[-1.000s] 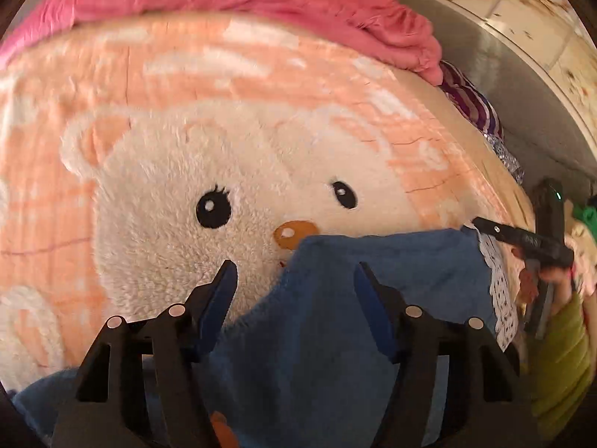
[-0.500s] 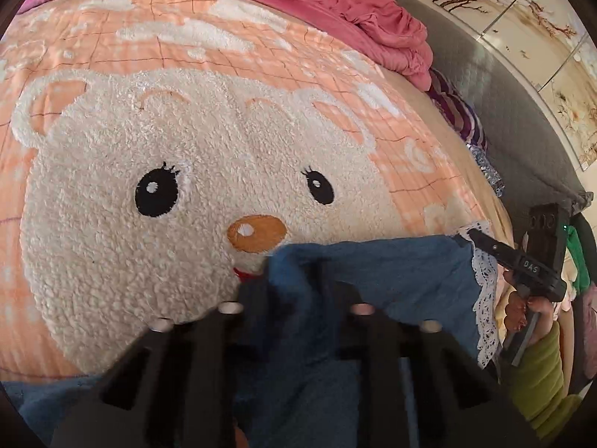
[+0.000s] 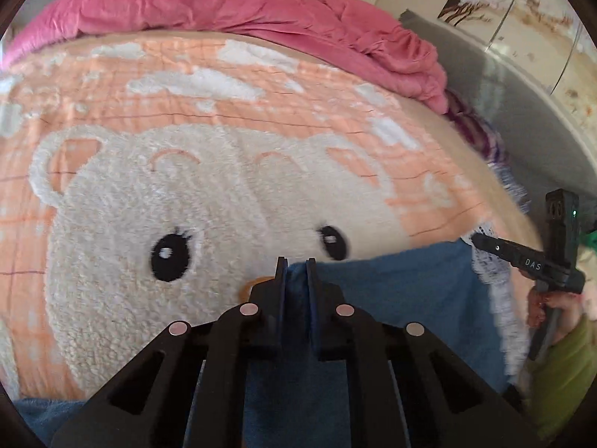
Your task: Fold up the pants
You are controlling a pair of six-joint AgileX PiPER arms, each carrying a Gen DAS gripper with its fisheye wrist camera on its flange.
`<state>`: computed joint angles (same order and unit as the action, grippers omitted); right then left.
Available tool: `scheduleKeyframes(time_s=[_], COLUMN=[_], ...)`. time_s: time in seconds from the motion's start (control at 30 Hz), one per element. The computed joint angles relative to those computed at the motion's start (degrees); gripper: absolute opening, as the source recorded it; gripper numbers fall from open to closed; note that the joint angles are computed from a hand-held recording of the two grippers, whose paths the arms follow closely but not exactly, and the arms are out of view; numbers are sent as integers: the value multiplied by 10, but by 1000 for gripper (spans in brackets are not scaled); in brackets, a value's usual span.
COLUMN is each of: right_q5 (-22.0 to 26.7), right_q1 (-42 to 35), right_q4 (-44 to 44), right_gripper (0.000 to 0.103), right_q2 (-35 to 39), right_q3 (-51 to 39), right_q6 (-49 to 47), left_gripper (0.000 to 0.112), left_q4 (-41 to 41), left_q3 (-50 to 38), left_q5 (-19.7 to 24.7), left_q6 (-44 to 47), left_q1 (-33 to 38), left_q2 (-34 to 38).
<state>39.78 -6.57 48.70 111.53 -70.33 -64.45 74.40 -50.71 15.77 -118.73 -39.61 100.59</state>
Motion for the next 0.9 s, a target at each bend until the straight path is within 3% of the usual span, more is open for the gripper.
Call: scheduleKeyframes(time_s=[0.07,0.13,0.17,0.2,0.23,0.33,0.43,0.6,0.67,0.8,0.83,0.9], right_q5=[-26,-20,-30,-44,-52,7,57,124,130,128,114,104], right_q1=[-1,-10,-13,-16,-20,-84,-140,-234,-255,-259,-251,-243], right_q4=[35,58,64,67,71,140,160,155,148,134,133,120], right_gripper=[19,24,28,39,45,47,53,53,53,53,54,55], right_q2=[5,0,-11,-26,-44,-120,-176,-226,-233,-239,-241,-239], right_q3=[21,28,38,49,61,116,169,274,305,338,339,335], right_q6=[-43,-58,-62,-64,-68,-143,-175,-216,-226,-240,-235,-223], left_gripper=[9,9,9,9,10,11,30,52,55,57,57,57], left_q4=[-23,-49,-57,-59,-63,-53,-88,-97,-120,-196,-200,-214], left_q3=[-14,-10,-7,-5,-5,11,28,85,111,153,166,185], left_q5=[42,45,31,31,45,71,145,227,253,259,273,348], left_q6=[25,46,49,51,56,52,69,44,41,57,41,-1], left_q1=[-15,-7,3,4,-1,-22,-72,-169,-211,-267,-287,-356], left_q2=[17,19,19,15,10,-22,-70,-163,-195,-240,-252,-280])
